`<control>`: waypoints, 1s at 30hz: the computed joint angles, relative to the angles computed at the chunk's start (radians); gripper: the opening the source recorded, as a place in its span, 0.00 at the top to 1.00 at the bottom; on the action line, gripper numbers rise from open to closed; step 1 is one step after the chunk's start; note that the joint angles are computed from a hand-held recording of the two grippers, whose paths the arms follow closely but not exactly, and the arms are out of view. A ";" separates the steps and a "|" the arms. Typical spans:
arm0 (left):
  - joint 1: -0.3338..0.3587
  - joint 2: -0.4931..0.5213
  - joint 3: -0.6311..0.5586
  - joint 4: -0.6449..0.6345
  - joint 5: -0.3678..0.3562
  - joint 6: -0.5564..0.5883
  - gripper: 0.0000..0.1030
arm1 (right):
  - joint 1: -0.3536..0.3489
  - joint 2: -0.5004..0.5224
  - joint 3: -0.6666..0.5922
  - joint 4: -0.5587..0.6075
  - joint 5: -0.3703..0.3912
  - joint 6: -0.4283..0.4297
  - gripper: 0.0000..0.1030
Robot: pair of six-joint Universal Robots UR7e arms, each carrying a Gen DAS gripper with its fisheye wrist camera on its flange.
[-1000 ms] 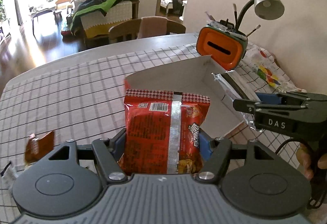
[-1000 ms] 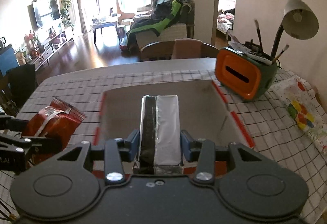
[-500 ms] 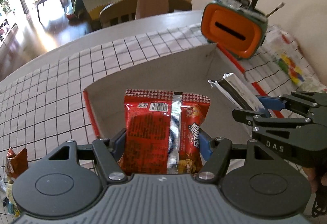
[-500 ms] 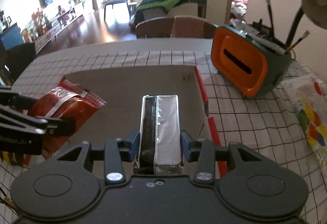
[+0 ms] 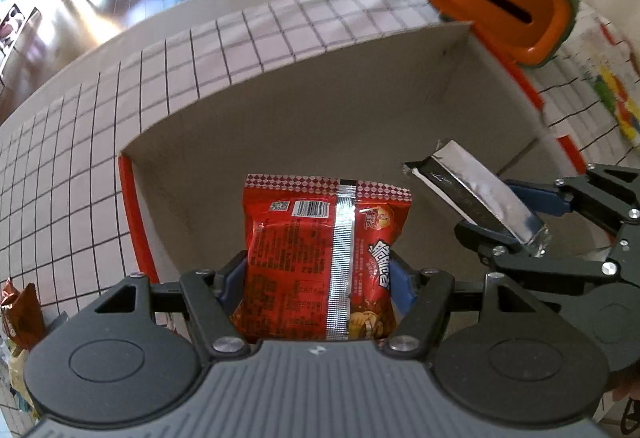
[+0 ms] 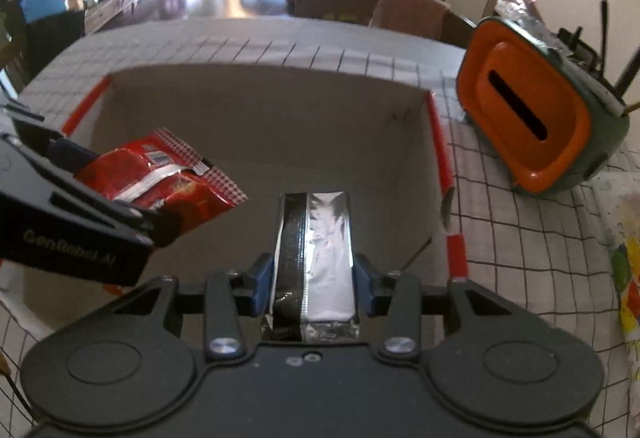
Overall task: Organize snacks
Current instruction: 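Open both grippers to drop the chip bag and wafer bar into the box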
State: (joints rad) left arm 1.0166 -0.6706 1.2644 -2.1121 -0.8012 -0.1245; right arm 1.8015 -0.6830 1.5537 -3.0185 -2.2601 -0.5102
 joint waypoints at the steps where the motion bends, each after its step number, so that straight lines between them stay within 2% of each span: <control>1: 0.003 0.010 -0.017 0.023 0.000 -0.010 0.33 | -0.001 0.001 -0.006 0.016 0.002 0.002 0.59; 7: 0.019 0.050 -0.081 0.118 -0.006 -0.052 0.32 | -0.009 0.000 -0.023 0.100 0.001 0.021 0.59; 10: 0.024 0.055 -0.087 0.138 -0.006 -0.063 0.32 | -0.013 -0.006 -0.033 0.140 0.010 0.055 0.59; 13: 0.029 0.058 -0.090 0.144 -0.011 -0.069 0.33 | -0.014 -0.005 -0.043 0.149 0.009 0.046 0.59; 20: 0.012 0.016 -0.012 0.054 0.006 -0.032 0.33 | -0.020 -0.025 -0.023 0.151 0.040 0.052 0.59; 30: -0.023 -0.082 0.128 -0.154 0.009 0.049 0.33 | -0.009 -0.072 0.039 0.044 0.083 0.052 0.58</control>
State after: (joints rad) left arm 0.9940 -0.7525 1.3928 -2.2659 -0.7923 -0.0753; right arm 1.7927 -0.7553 1.5923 -2.9749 -2.1771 -0.4584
